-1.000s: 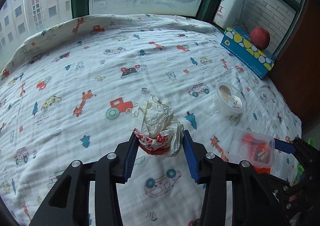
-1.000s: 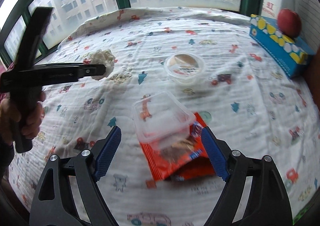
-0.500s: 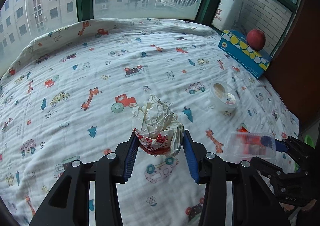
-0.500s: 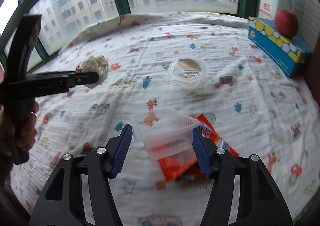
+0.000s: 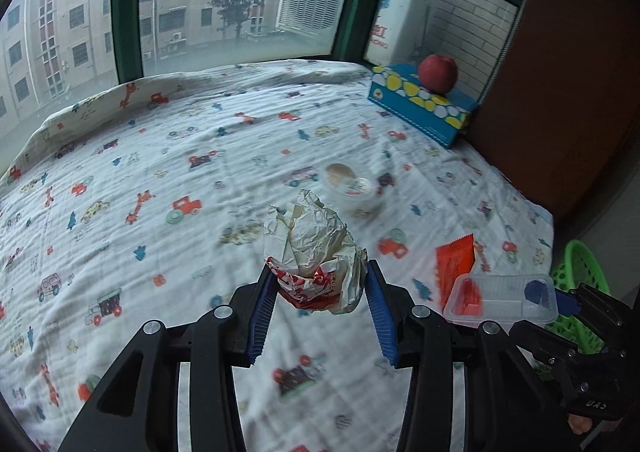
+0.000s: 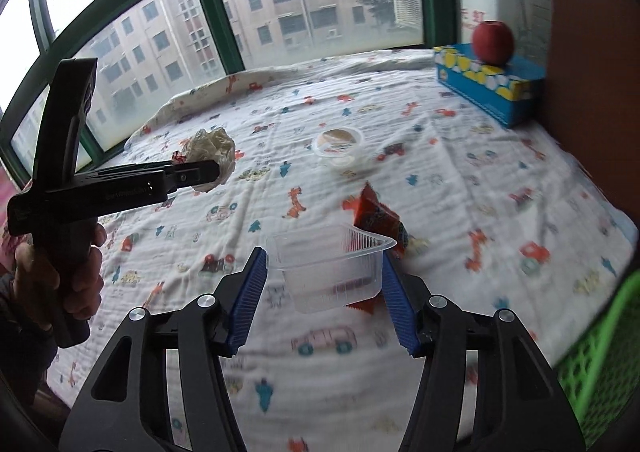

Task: Collect trash
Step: 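Carry the small clear container toward the basket with the right tool while the left tool holds the wrapper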

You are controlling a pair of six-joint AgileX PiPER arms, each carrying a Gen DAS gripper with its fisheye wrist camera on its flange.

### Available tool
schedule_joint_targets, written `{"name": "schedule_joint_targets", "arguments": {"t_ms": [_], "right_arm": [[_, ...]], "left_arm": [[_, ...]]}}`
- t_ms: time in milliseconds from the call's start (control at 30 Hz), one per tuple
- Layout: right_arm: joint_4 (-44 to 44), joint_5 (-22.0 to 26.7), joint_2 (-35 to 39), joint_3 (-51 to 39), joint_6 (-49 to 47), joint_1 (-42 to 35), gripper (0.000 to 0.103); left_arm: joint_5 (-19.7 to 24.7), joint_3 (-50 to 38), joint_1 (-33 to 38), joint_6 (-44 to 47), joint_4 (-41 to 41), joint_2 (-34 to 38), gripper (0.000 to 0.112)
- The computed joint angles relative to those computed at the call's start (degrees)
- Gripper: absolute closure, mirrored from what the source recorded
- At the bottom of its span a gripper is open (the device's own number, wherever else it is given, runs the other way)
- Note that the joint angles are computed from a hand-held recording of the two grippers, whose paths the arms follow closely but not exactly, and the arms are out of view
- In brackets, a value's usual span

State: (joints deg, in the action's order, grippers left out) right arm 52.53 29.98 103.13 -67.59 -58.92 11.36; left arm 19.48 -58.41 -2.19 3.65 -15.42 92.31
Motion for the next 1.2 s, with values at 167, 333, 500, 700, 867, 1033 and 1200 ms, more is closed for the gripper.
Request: {"name": "schedule_joint_targets", "arguments": {"t_ms": [167, 333, 500, 700, 867, 1033, 1200], "right_arm": [[4.98, 0.15, -6.08, 7.18, -5.12, -4.39, 0.047], [9.63, 2.56, -9.32, 10.87, -9.51, -9.66, 0.047], [11.25, 5.23, -11.09, 12.67, -11.86, -15.21, 0.047], [13.02, 7.49, -12.53, 14.1, -13.69, -20.68, 0.047], [12.43, 6.77, -14.88, 15.36, -14.31, -25.14, 0.047], [10.4, 4.72, -16.01, 16.32, -14.43, -29.43, 0.047], [8.68, 3.68, -16.44, 16.55, -14.85, -34.18, 0.047]], "left_arm": [[-0.82, 1.8, -5.22, -5.99, 4.05, -2.74, 0.069], [-0.97, 1.85, -9.94, -12.6, 8.97, -3.81, 0.069], [-0.57, 0.35, -13.93, -18.69, 14.22, -3.48, 0.069], [0.41, -2.21, -17.53, -20.88, 15.78, -1.91, 0.069], [1.1, -4.32, -20.59, -20.34, 15.44, -0.64, 0.069], [1.79, -8.08, -23.87, -18.32, 12.65, 2.16, 0.069], [3.31, -13.39, -28.05, -18.44, 12.54, 6.03, 0.069]]}}
